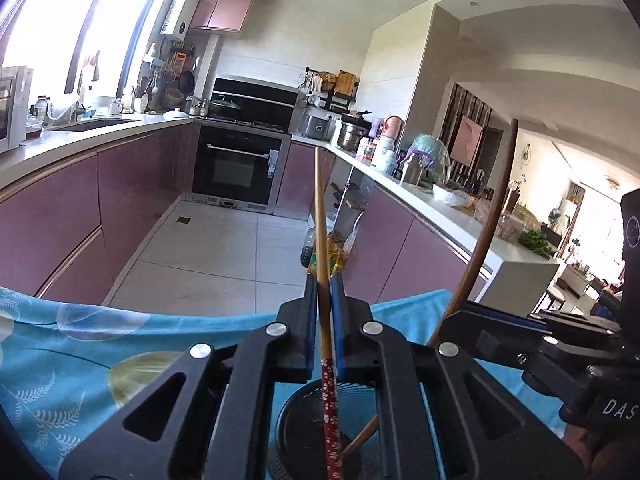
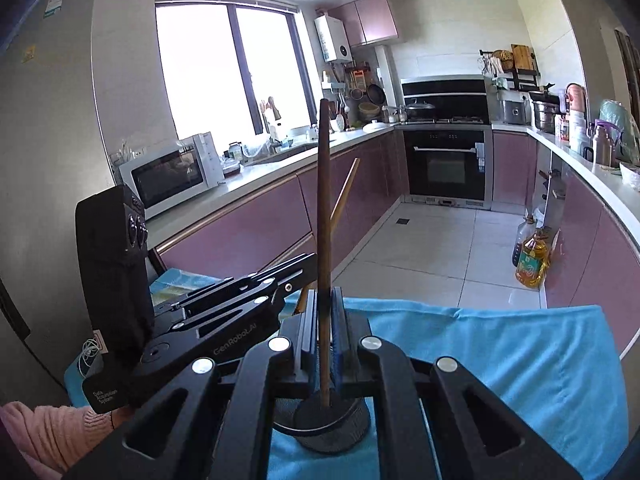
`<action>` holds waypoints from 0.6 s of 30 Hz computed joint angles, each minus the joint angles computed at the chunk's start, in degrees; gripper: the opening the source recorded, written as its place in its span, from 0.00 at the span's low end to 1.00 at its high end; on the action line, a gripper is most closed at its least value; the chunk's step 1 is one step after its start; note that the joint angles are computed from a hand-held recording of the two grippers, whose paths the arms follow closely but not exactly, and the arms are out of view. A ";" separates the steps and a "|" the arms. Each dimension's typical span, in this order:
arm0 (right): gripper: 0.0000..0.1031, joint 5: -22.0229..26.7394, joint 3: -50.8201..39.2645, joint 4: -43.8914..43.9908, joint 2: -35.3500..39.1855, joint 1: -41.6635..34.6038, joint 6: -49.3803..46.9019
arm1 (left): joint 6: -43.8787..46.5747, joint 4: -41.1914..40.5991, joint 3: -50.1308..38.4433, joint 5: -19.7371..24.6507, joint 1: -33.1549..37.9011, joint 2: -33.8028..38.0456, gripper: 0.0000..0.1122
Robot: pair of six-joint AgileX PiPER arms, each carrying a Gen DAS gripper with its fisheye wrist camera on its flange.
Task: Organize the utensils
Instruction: 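Lift both chopsticks upright and drop them into the black mesh cup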
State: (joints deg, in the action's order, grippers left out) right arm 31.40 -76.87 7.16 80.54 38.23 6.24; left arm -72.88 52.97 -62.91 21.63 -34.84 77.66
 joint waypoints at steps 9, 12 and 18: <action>0.08 3.87 -2.57 3.81 4.22 -1.65 -0.82 | -2.25 6.63 4.55 3.37 -2.21 0.10 0.07; 0.14 3.56 -3.27 1.85 4.79 -1.32 1.56 | -1.92 5.97 5.66 3.97 -2.31 -0.99 0.15; 0.31 1.76 -1.70 -4.86 3.34 -0.10 8.22 | -2.59 6.36 8.05 9.26 -4.82 -6.20 0.35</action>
